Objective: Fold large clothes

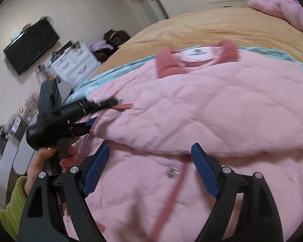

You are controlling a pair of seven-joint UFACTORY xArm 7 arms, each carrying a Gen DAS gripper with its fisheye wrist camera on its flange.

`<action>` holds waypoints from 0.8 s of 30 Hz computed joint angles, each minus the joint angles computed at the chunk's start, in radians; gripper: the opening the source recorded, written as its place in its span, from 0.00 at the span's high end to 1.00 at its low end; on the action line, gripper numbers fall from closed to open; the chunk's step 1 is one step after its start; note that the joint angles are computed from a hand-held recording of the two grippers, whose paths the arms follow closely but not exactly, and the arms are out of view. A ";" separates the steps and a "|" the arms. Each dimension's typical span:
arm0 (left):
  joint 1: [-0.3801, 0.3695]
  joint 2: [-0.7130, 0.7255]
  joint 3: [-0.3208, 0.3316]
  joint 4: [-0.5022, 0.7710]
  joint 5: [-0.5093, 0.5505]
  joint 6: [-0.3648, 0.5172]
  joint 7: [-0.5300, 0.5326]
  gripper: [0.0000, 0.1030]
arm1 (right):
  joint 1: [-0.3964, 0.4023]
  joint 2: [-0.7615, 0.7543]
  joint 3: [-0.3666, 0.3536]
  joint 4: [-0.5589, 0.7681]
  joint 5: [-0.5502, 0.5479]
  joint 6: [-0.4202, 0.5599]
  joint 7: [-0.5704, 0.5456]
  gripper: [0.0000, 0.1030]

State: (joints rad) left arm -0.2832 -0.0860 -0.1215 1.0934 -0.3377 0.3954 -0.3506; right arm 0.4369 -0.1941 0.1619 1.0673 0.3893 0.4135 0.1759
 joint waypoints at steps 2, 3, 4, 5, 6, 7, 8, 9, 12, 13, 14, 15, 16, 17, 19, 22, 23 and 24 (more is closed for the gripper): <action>-0.084 -0.002 0.065 -0.004 0.084 -0.020 -0.038 0.93 | -0.032 -0.048 0.001 -0.048 -0.043 -0.007 0.055 0.21; -0.095 -0.009 0.074 -0.008 0.063 -0.036 -0.008 0.95 | -0.049 -0.074 -0.001 -0.072 -0.062 -0.011 0.083 0.21; -0.064 -0.026 0.041 -0.014 0.040 -0.064 0.026 0.96 | -0.061 -0.089 -0.004 -0.089 -0.078 -0.014 0.104 0.21; -0.018 -0.036 -0.003 -0.012 0.025 -0.075 0.048 0.96 | -0.083 -0.108 -0.004 -0.105 -0.106 -0.009 0.135 0.21; -0.012 -0.061 -0.006 -0.020 0.048 -0.096 0.049 0.97 | -0.110 -0.124 0.001 -0.117 -0.145 -0.002 0.173 0.21; -0.002 -0.078 -0.012 -0.025 0.088 -0.112 0.030 0.97 | -0.137 -0.135 0.010 -0.124 -0.187 0.002 0.212 0.21; 0.015 -0.095 -0.022 -0.031 0.144 -0.130 0.007 0.97 | -0.167 -0.150 0.019 -0.131 -0.231 0.001 0.254 0.21; 0.023 -0.098 -0.026 -0.028 0.178 -0.131 -0.005 0.97 | -0.179 -0.159 0.012 -0.137 -0.247 -0.007 0.273 0.21; 0.060 -0.089 -0.053 -0.018 0.305 -0.115 -0.080 0.97 | -0.211 -0.142 0.002 -0.118 -0.290 -0.024 0.326 0.20; 0.057 -0.078 -0.049 -0.014 0.314 -0.101 -0.087 0.97 | -0.216 -0.127 -0.002 -0.101 -0.302 -0.025 0.330 0.20; 0.056 -0.066 -0.046 -0.010 0.321 -0.082 -0.097 0.97 | -0.225 -0.107 0.001 -0.078 -0.324 -0.015 0.341 0.20; 0.059 -0.053 -0.046 -0.004 0.337 -0.055 -0.117 0.97 | -0.231 -0.091 0.002 -0.063 -0.342 -0.006 0.348 0.20; 0.056 -0.047 -0.038 -0.005 0.337 -0.037 -0.119 0.96 | -0.237 -0.059 0.008 -0.031 -0.369 0.012 0.356 0.20; 0.054 -0.039 -0.030 -0.006 0.329 -0.021 -0.121 0.96 | -0.243 -0.035 0.013 -0.008 -0.396 0.030 0.368 0.20; 0.048 -0.037 -0.019 -0.011 0.315 -0.010 -0.112 0.96 | -0.254 0.011 0.022 0.034 -0.457 0.055 0.412 0.12; 0.052 -0.036 -0.022 -0.020 0.350 -0.001 -0.127 0.95 | -0.255 0.079 0.015 0.089 -0.529 0.097 0.466 0.07; 0.051 -0.031 -0.021 -0.018 0.351 0.011 -0.127 0.95 | -0.249 0.105 0.008 0.112 -0.531 0.135 0.468 0.07; 0.050 -0.027 -0.020 -0.014 0.352 0.020 -0.128 0.95 | -0.243 0.118 -0.003 0.119 -0.522 0.149 0.462 0.07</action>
